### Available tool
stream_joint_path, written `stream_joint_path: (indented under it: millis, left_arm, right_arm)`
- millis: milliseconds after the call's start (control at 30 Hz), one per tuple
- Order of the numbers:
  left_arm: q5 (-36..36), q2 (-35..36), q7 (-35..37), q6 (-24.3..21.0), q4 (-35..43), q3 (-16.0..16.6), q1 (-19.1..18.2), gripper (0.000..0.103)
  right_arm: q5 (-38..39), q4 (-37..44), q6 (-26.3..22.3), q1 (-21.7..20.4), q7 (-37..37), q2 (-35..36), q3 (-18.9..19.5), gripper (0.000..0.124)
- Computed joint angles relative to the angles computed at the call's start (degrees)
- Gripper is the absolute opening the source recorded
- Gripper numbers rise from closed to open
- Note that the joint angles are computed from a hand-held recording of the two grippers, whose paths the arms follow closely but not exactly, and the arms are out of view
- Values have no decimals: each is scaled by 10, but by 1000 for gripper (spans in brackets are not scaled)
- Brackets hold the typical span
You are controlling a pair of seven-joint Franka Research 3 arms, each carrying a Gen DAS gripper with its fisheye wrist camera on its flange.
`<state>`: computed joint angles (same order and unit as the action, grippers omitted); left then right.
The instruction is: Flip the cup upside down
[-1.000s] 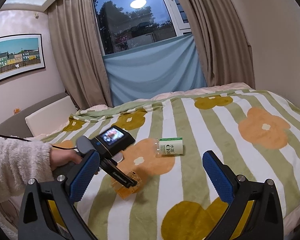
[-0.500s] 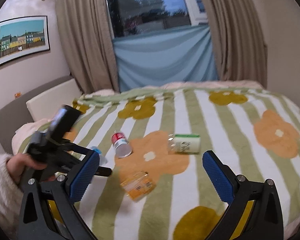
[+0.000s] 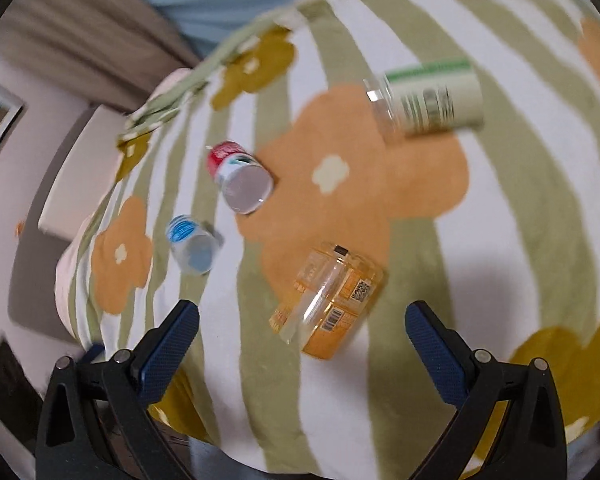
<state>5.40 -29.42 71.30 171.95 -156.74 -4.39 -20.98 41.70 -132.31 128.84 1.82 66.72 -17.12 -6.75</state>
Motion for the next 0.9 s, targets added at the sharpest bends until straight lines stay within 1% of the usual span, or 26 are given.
stream_joint_path:
  millis: [33, 133, 233, 267, 367, 433, 467, 533, 600, 700, 833, 900]
  left_arm:
    - [-8, -2, 10, 4, -8, 17, -14, 103]
    - [-29, -7, 31, 15, -25, 51, -42, 103]
    - [-42, -11, 46, 22, -35, 67, -54, 103]
    - [-45, -12, 51, 24, -37, 71, -58, 103]
    - [-58, -18, 69, 31, -44, 90, -78, 103]
    - [-72, -18, 84, 35, -44, 113, -100, 103]
    - [-82, -18, 94, 37, -44, 130, -116, 103]
    - [-98, -18, 104, 39, -44, 145, -129, 103]
    - [-108, -18, 112, 38, -43, 150, -134, 103]
    - [-117, -15, 119, 36, -40, 147, -130, 103]
    - [-132, -5, 132, 29, -32, 152, -139, 103]
    - [-139, -1, 138, 28, -32, 149, -137, 103]
  right_arm:
    - [3, 6, -6, 1, 9, 9, 0, 103]
    - [27, 24, -29, 3, 41, 40, -1, 103]
    - [29, 39, -46, -3, 91, 68, 4, 96]
    - [23, 43, -45, -4, 98, 74, 8, 91]
    - [12, 52, -34, -6, 110, 88, 13, 85]
    - [17, 59, -34, -9, 121, 100, 12, 81]
    - [14, 63, -36, -11, 132, 107, 12, 79]
    - [8, 68, -43, -15, 139, 116, 12, 75]
    - [5, 71, -47, -17, 136, 121, 13, 73]
    - [19, 75, -55, -20, 119, 128, 12, 60]
    - [32, 85, -67, -23, 93, 133, 12, 60]
    - [58, 77, -46, -22, 32, 110, 12, 60]
